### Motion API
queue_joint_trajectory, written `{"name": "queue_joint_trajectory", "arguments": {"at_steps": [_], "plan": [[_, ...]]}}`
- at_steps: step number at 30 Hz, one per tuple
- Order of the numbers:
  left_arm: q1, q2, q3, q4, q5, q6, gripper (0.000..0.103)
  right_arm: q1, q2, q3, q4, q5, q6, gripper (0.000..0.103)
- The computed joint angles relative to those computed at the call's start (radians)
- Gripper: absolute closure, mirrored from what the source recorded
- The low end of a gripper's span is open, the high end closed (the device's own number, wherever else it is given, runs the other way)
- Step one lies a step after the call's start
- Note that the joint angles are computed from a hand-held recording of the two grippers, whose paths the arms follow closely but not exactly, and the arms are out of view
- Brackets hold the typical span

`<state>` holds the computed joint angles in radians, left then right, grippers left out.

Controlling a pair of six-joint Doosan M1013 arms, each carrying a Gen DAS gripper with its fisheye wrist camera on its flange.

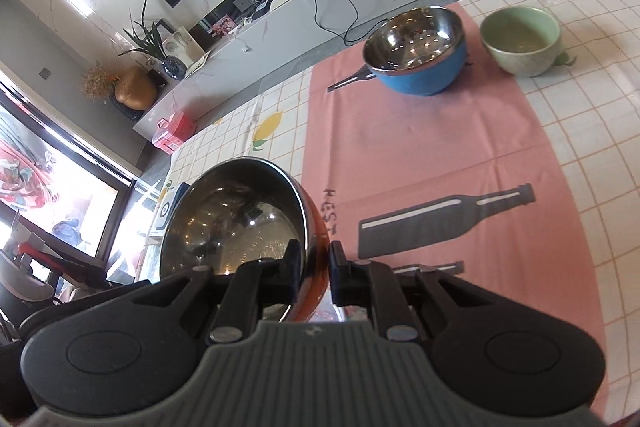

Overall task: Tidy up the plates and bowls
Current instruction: 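Carry the orange bowl with both grippers beside the plate stack, release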

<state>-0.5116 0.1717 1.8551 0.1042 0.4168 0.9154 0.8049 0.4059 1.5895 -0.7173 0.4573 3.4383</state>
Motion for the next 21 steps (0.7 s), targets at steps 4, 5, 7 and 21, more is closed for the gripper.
{"name": "queue_joint_trajectory", "arguments": {"at_steps": [4, 5, 7, 21], "plan": [[-0.032, 0.001, 0.007, -0.090, 0.004, 0.102, 0.090, 0.007, -0.044, 0.061, -0.051, 0.030, 0.064, 0.091], [-0.041, 0.003, 0.007, -0.108, 0.007, 0.121, 0.090, 0.007, -0.055, 0.076, -0.053, 0.034, 0.077, 0.091], [-0.053, 0.008, 0.006, -0.164, 0.016, 0.182, 0.090, 0.006, -0.077, 0.109, -0.058, 0.037, 0.115, 0.091], [-0.100, 0.055, -0.007, -0.241, 0.107, 0.256, 0.090, 0.004, -0.118, 0.221, 0.018, 0.047, 0.178, 0.092]]}}
